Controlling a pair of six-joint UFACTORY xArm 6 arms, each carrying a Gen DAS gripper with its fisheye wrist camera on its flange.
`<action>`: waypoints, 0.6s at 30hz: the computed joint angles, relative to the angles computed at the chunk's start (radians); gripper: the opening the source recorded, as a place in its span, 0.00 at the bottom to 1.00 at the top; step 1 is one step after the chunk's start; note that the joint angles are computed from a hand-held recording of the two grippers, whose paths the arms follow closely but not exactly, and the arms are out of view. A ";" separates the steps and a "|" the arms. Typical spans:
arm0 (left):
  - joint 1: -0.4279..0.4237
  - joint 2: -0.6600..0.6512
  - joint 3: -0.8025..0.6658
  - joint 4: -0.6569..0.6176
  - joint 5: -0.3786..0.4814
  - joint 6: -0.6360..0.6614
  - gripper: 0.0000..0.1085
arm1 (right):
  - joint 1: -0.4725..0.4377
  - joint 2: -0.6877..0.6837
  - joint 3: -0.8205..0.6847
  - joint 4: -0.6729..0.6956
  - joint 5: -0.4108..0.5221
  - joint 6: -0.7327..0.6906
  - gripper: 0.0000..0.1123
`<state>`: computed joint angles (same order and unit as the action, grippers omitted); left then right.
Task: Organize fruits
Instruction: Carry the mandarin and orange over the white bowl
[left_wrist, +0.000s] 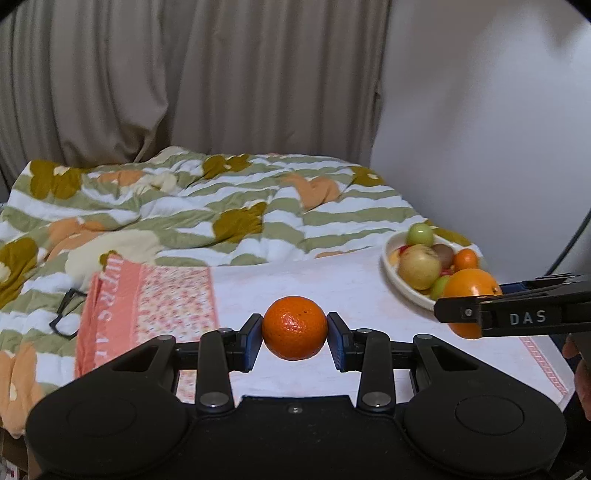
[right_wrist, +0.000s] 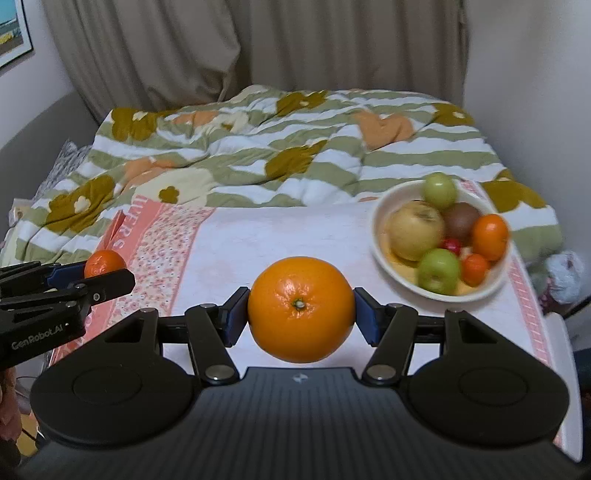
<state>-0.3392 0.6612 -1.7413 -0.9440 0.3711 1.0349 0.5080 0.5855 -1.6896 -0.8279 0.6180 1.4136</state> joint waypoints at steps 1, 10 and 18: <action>-0.008 -0.007 0.006 -0.006 -0.004 0.003 0.38 | -0.002 -0.030 0.038 -0.021 -0.006 0.025 0.67; -0.127 -0.062 0.076 -0.007 -0.134 -0.056 0.38 | -0.078 -0.266 0.359 -0.145 -0.136 0.117 0.67; -0.230 -0.012 0.029 0.208 -0.230 -0.345 0.38 | -0.211 -0.421 0.558 -0.231 -0.273 0.067 0.67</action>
<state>-0.5693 0.6493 -1.7119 -0.7355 0.1414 0.6897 0.2974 0.1645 -1.1311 -1.0584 0.3447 1.4810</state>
